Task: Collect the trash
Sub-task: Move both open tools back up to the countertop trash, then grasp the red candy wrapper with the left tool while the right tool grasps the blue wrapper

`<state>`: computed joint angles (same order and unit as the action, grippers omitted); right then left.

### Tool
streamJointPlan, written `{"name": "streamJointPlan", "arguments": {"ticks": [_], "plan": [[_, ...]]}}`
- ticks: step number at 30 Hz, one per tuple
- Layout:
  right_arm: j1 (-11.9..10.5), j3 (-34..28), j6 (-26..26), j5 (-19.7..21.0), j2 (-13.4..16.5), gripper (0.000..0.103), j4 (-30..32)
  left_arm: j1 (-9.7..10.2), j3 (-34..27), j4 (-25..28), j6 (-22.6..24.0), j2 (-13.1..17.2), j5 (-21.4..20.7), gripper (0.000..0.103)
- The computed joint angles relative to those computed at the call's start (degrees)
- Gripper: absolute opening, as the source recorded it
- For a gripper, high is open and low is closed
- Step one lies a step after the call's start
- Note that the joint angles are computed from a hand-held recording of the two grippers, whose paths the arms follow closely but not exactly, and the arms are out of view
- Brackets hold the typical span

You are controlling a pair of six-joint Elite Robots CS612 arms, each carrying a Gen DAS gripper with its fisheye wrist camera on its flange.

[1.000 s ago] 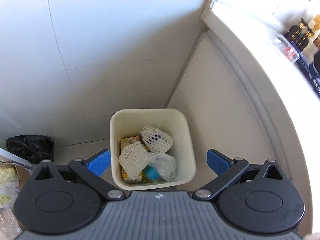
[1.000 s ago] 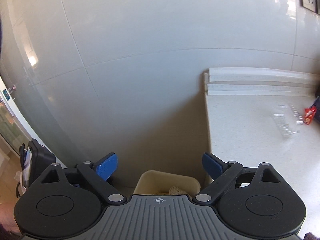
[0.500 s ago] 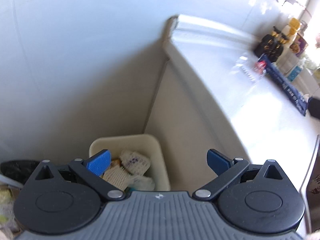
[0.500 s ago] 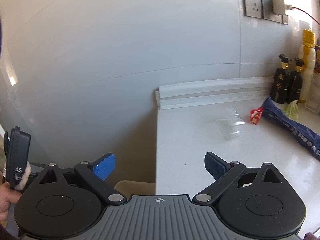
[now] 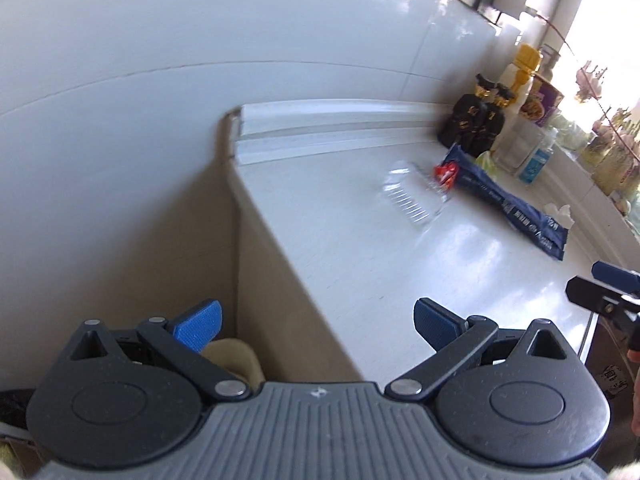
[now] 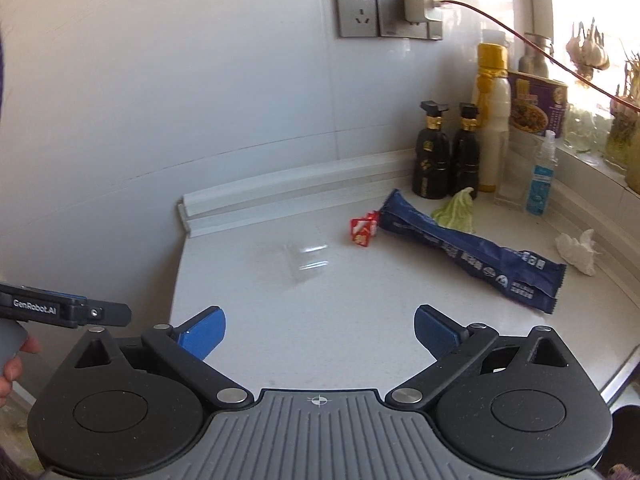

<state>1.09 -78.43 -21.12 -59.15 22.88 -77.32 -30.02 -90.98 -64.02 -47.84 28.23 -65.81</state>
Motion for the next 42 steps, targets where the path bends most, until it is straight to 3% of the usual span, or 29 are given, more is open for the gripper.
{"name": "streamJointPlan", "arguments": {"ticks": [7, 22, 31, 35, 39, 42], "plan": [[-1.0, 4.0, 2.4, -4.3, -0.4, 0.102, -4.8, 0.68, 7.5, -8.3, 7.0, -2.4, -2.6, 0.103], [-1.6, 15.3, -2.7, -9.0, -2.9, 0.102, -18.0, 1.57, 28.0, -25.3, 32.9, -10.1, -3.6, 0.100], [-1.3, 23.0, -13.8, -10.0, -5.3, 0.102, -22.0, 3.31, 39.9, -25.8, 38.1, -15.5, -9.1, 0.074], [-0.9, 25.2, -17.2, -10.4, -6.1, 0.102, -22.4, 3.75, 44.3, -23.7, 37.6, -17.6, -9.5, 0.051], [-0.6, 27.5, -19.4, -10.3, -7.1, 0.100, -21.3, 3.97, 45.9, -23.2, 37.1, -18.2, -10.4, 0.048], [-0.3, 29.0, -20.9, -11.1, -7.8, 0.099, -20.7, 4.02, 46.9, -23.0, 36.9, -18.6, -10.8, 0.038]]}}
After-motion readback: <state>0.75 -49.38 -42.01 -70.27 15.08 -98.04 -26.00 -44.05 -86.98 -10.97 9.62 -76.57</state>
